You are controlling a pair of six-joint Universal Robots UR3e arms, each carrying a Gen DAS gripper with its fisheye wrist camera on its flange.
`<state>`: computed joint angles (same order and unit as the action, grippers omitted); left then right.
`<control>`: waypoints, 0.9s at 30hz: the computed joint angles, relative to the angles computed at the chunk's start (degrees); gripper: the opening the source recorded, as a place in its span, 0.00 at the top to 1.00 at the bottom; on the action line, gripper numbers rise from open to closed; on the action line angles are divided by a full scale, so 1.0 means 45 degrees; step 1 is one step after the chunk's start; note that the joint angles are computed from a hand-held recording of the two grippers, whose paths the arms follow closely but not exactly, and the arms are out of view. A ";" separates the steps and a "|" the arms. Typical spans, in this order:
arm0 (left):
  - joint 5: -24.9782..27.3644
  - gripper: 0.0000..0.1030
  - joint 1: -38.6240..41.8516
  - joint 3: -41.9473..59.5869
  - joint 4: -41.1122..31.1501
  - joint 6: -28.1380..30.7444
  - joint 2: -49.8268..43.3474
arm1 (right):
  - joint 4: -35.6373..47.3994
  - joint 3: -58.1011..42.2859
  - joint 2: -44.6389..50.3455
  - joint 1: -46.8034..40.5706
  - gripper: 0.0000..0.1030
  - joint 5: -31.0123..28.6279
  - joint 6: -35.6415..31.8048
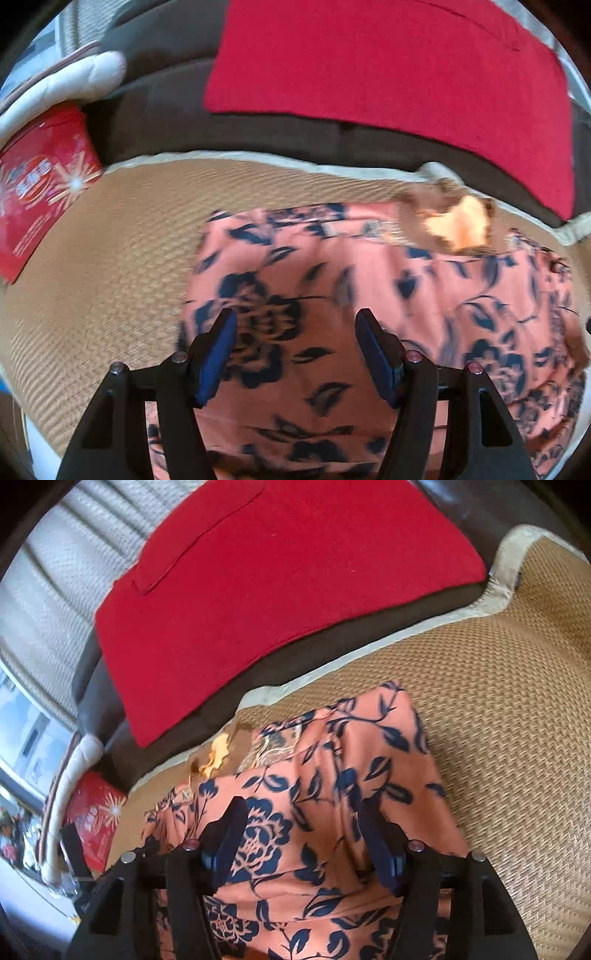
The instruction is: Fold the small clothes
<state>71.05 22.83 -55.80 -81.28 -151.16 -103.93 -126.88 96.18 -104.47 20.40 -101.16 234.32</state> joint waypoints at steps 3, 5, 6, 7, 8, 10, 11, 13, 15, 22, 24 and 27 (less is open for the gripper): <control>0.0702 0.35 -0.0115 0.0348 -0.0388 0.0107 -0.0549 | 0.0626 -0.0594 0.0844 0.0220 0.36 0.0406 -0.0375; 0.0815 0.34 -0.0181 -0.0197 0.0211 0.0415 -0.0241 | 0.1634 -0.1199 0.1725 0.0507 0.36 0.0209 -0.0122; 0.0793 0.34 -0.0189 -0.0256 0.0113 0.0704 -0.0056 | 0.1707 -0.1256 0.1805 0.0648 0.36 -0.0079 -0.0063; 0.0547 0.34 -0.0067 -0.0399 -0.0038 0.0903 0.0173 | 0.1757 -0.1346 0.1733 0.0783 0.36 -0.0232 0.0038; 0.0043 0.34 0.0328 -0.0422 -0.0450 0.1236 0.0465 | 0.1725 -0.1316 0.1571 0.0847 0.36 -0.0212 0.0208; -0.0854 0.34 0.1223 -0.0523 -0.1233 0.1722 0.1084 | 0.1287 -0.0732 0.0653 0.1259 0.36 -0.0420 0.0776; -0.1274 0.34 0.1706 -0.0356 -0.1741 0.2018 0.1233 | 0.1333 -0.0499 0.0266 0.1455 0.36 -0.0633 0.0899; -0.2065 0.34 0.2896 -0.0295 -0.2558 0.2871 0.1764 | 0.2158 -0.0674 -0.0380 0.2536 0.36 -0.1667 0.1609; -0.2671 0.33 0.4366 -0.1059 -0.3080 0.4091 0.2876 | 0.2635 -0.0735 -0.0794 0.3619 0.36 -0.2418 0.2262; -0.3001 0.30 0.8477 0.0651 -0.9105 0.8648 0.2973 | 0.5009 -0.0933 -0.0916 0.8920 0.35 -0.4813 0.7123; -0.2756 0.29 0.9438 0.1214 -1.0752 0.9440 0.2746 | 0.5755 -0.0947 -0.0668 1.0082 0.33 -0.4653 0.8565; -0.1757 0.28 1.0525 0.0904 -1.2023 1.0362 0.2681 | 0.6863 -0.1195 0.0048 1.1055 0.33 -0.2969 0.9149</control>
<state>63.14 70.19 -51.73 -135.38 -104.53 -91.87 -95.99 90.81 -104.26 70.15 -114.52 275.48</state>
